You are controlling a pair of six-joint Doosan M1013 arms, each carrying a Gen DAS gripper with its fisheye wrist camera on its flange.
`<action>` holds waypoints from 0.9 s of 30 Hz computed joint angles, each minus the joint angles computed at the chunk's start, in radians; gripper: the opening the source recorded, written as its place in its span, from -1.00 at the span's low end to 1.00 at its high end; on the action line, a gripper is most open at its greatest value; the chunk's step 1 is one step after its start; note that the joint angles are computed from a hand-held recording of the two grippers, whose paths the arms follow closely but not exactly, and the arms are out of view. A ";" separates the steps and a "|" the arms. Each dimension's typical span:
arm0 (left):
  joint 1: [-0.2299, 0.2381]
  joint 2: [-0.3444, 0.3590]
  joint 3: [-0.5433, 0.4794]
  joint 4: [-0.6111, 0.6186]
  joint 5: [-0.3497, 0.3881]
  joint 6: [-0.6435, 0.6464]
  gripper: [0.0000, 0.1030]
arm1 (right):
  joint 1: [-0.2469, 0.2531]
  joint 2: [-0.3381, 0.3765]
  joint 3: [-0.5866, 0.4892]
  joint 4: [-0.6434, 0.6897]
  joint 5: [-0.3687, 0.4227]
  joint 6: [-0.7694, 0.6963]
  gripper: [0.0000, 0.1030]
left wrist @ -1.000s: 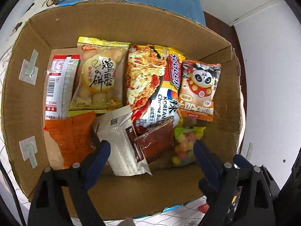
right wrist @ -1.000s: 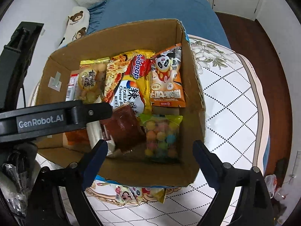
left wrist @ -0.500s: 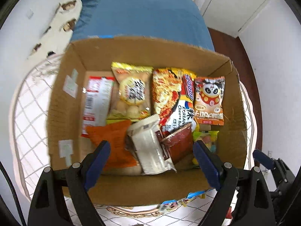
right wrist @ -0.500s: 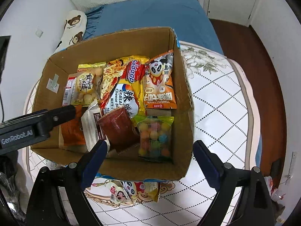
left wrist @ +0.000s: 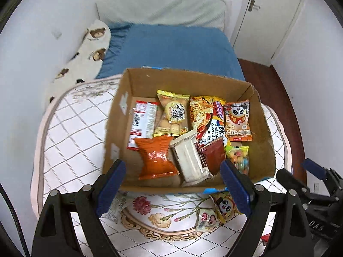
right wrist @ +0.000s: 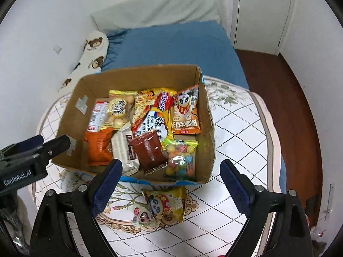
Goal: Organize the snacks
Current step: 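Lift both tools back from the box toward the remaining snacks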
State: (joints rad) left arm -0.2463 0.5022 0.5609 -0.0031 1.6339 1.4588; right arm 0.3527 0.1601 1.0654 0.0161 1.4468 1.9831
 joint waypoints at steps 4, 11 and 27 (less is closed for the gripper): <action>-0.005 -0.074 0.093 0.025 -0.085 0.000 0.75 | 0.028 -0.041 0.014 -0.048 -0.035 0.022 0.84; -0.022 -0.173 0.196 0.052 -0.192 0.017 0.75 | 0.059 -0.091 0.017 -0.063 -0.069 0.048 0.84; -0.038 -0.245 0.337 0.091 -0.216 -0.012 0.75 | 0.047 -0.145 0.125 0.029 -0.071 0.121 0.84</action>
